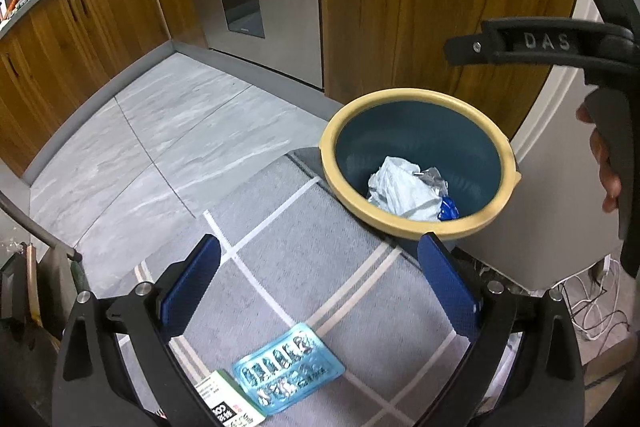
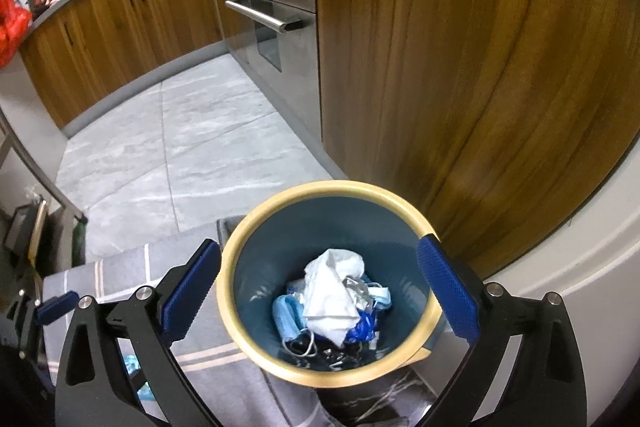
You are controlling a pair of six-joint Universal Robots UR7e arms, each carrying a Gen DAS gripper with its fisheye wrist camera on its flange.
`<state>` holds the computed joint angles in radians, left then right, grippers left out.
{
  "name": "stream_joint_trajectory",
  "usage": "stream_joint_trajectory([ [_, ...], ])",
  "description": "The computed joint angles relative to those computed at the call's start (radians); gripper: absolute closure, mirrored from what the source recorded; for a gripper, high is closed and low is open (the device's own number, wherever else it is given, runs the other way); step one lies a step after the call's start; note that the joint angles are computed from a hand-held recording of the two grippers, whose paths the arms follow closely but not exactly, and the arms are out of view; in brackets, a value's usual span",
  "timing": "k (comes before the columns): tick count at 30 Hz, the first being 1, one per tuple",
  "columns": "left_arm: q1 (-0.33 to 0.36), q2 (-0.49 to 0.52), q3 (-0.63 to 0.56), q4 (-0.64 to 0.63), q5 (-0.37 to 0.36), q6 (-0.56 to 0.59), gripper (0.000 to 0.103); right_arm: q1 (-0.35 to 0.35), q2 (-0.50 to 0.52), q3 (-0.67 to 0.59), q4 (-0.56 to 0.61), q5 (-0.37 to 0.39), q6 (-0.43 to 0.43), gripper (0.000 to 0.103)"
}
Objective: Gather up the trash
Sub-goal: 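Withdraw both open tools from the bin toward the medicine box and blister pack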
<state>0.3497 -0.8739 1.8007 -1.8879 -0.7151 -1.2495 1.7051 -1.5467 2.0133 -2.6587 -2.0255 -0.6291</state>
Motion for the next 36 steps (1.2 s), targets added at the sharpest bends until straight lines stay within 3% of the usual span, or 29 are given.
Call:
stream_joint_trajectory([
  [6,-0.037,-0.043,0.028,0.068,-0.026,-0.048,0.006,0.022,-0.023,0.018,0.007,0.013,-0.006,0.005],
  [13,-0.102,-0.137,0.074,0.228,-0.054,-0.21,0.006,0.062,-0.123,0.056,0.123,0.082,0.065,0.005],
  [17,-0.155,-0.2,0.109,0.316,-0.083,-0.297,0.006,0.103,-0.189,0.108,0.148,0.093,0.056,0.005],
  [21,-0.212,-0.255,0.144,0.403,-0.125,-0.395,0.006,0.145,-0.24,0.171,0.159,0.07,0.037,0.005],
  [27,-0.288,-0.365,0.243,0.491,-0.188,-0.618,0.006,0.185,-0.284,0.227,0.223,0.062,0.106,0.005],
  [33,-0.33,-0.448,0.306,0.539,-0.221,-0.76,0.006,0.253,-0.26,0.305,0.168,-0.023,0.077,0.005],
  [36,-0.34,-0.466,0.316,0.572,-0.247,-0.803,0.006,0.257,-0.242,0.319,0.175,-0.038,0.106,0.005],
])
